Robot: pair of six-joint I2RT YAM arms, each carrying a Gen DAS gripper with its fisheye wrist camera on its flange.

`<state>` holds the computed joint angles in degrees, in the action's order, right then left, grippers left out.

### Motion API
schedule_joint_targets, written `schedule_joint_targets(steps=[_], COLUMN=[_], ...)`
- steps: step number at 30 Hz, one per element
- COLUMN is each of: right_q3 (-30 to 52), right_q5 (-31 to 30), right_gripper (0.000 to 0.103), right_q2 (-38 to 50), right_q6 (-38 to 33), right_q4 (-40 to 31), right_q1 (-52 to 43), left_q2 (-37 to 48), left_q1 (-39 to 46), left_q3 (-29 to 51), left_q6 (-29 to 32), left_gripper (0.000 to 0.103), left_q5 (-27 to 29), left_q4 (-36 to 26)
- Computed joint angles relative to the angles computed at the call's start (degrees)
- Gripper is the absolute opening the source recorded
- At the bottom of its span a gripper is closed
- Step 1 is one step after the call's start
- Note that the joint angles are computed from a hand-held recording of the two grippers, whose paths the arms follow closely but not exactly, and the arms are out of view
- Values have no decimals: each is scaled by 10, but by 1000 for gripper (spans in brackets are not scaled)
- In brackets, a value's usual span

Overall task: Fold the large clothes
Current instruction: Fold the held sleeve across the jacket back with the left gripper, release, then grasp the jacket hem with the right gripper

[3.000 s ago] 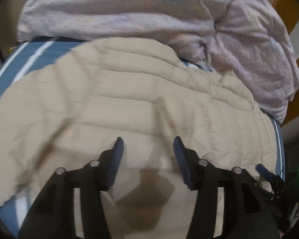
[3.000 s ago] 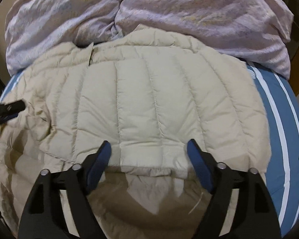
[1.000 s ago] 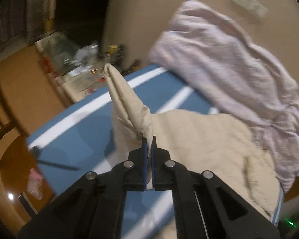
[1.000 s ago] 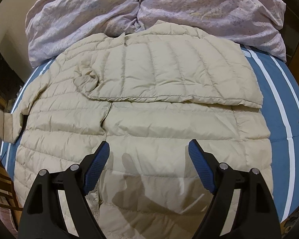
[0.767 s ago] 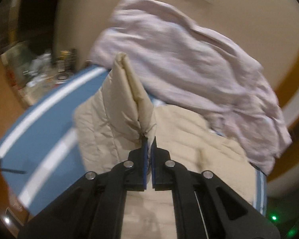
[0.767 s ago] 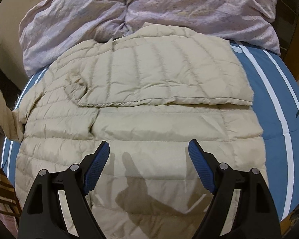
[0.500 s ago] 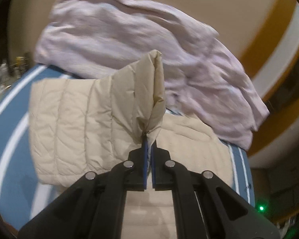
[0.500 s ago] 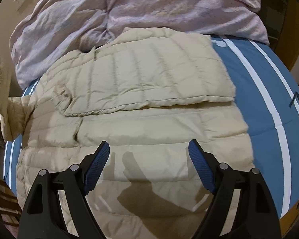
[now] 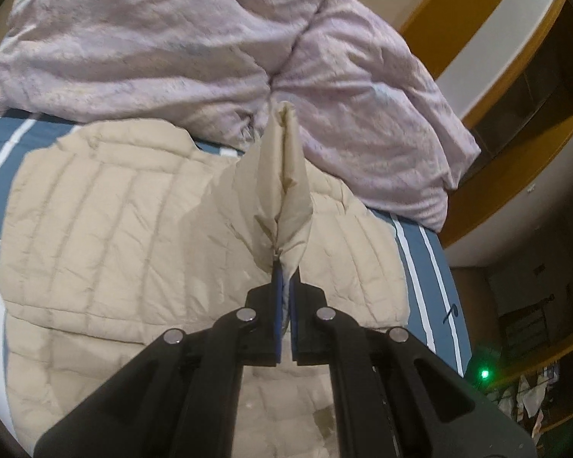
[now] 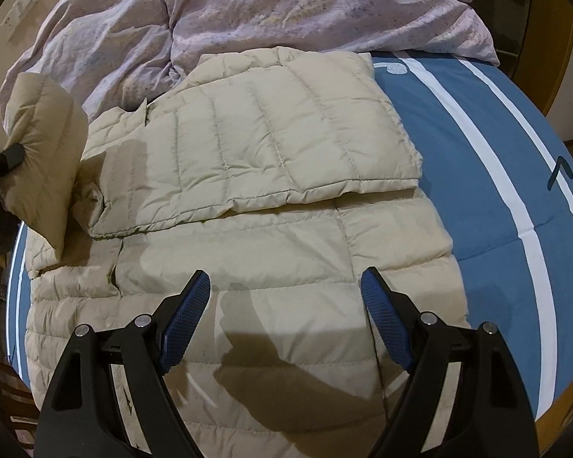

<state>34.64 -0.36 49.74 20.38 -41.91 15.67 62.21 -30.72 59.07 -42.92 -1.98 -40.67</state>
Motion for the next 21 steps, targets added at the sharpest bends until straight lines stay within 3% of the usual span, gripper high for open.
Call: schedule_joint_targets(steps=[7,10,12,14,18,21], right_q3=[10,17,24,30,44,56], right_q5=[-1,-1,-3,-9,-43,-86], right_gripper=[83,83,83,83,82,72], right_q2=[23,32,38,42,56,75], right_q6=[-6,-8,-9,-9,-2,15], right_q4=[14,18,22,26,39,58], right_q1=[2,5,6,5,7,12], left_q2=[24,21,17,10,1,-6], left_q1=[-3,-1,-1,1,13,26], left_q3=[-22,-29,-29,-30,-35,-43], left_q6=[-11,-13,-10,-5,-1,4], left_gripper=[5,18,33,39,41,41], left_q5=[35,45,39,31,22,14], left_q4=[21,25,21,13,-1,-15])
